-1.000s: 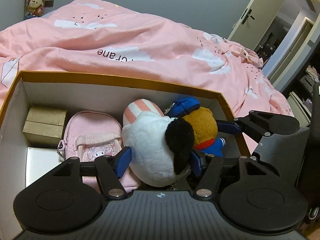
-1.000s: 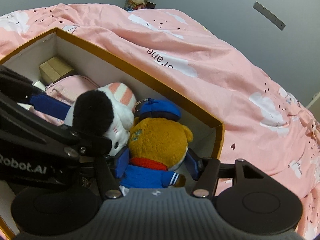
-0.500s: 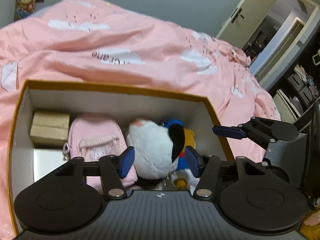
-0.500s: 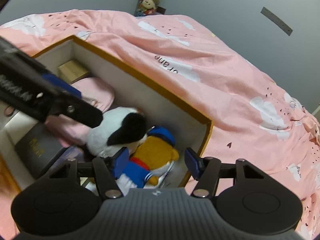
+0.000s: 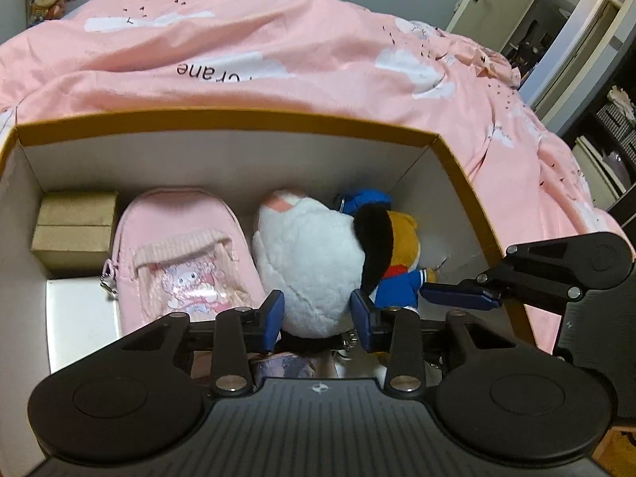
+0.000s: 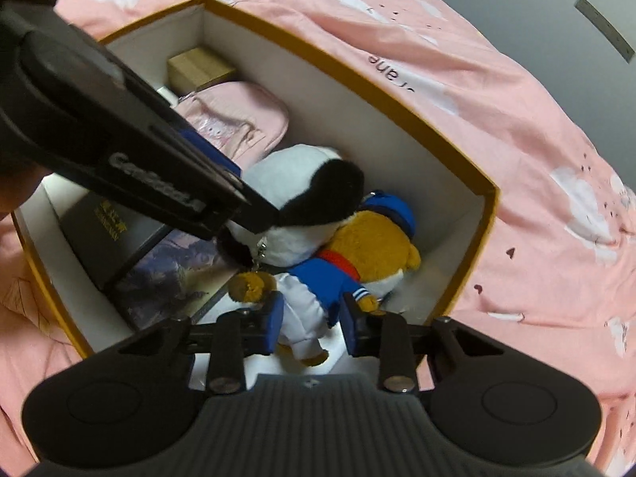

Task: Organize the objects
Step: 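Lower both plush keychains into the orange box and open both tools, then withdraw both tools and reach toward the orange ball and yellow tape measure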

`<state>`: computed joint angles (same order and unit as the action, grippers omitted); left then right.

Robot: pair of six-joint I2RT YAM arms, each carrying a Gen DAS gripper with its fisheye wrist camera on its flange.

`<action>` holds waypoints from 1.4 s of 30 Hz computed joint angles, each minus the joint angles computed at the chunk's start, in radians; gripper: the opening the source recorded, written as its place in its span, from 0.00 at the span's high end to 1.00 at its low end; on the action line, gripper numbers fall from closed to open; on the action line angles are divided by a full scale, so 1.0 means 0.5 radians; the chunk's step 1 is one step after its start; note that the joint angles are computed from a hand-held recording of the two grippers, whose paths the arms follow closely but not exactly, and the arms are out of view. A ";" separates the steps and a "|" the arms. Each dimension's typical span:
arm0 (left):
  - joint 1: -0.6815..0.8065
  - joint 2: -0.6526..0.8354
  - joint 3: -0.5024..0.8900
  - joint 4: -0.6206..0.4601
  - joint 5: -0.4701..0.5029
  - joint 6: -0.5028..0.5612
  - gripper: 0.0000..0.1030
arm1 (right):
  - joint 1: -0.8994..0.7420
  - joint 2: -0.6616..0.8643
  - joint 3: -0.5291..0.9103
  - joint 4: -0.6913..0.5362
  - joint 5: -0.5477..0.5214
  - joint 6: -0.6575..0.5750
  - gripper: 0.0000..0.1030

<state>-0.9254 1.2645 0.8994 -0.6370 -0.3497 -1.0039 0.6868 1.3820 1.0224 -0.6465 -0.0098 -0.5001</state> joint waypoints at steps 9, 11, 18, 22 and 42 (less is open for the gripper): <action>-0.038 0.066 0.033 -0.023 -0.036 -0.023 0.59 | 0.080 0.043 -0.079 0.198 0.175 -0.043 0.72; -0.041 0.069 0.037 -0.025 -0.040 -0.026 0.58 | 0.083 0.036 -0.084 0.198 0.177 -0.039 0.72; -0.131 0.064 0.105 -0.124 -0.179 -0.066 0.58 | 0.055 -0.096 -0.059 0.072 0.073 0.093 0.73; -0.265 0.027 0.174 -0.241 -0.337 -0.132 0.54 | 0.008 -0.318 -0.124 0.040 -0.023 0.248 0.71; -1.442 0.798 0.954 -1.762 -1.366 -1.670 0.31 | 0.103 -1.828 -0.737 -0.276 0.133 1.118 0.39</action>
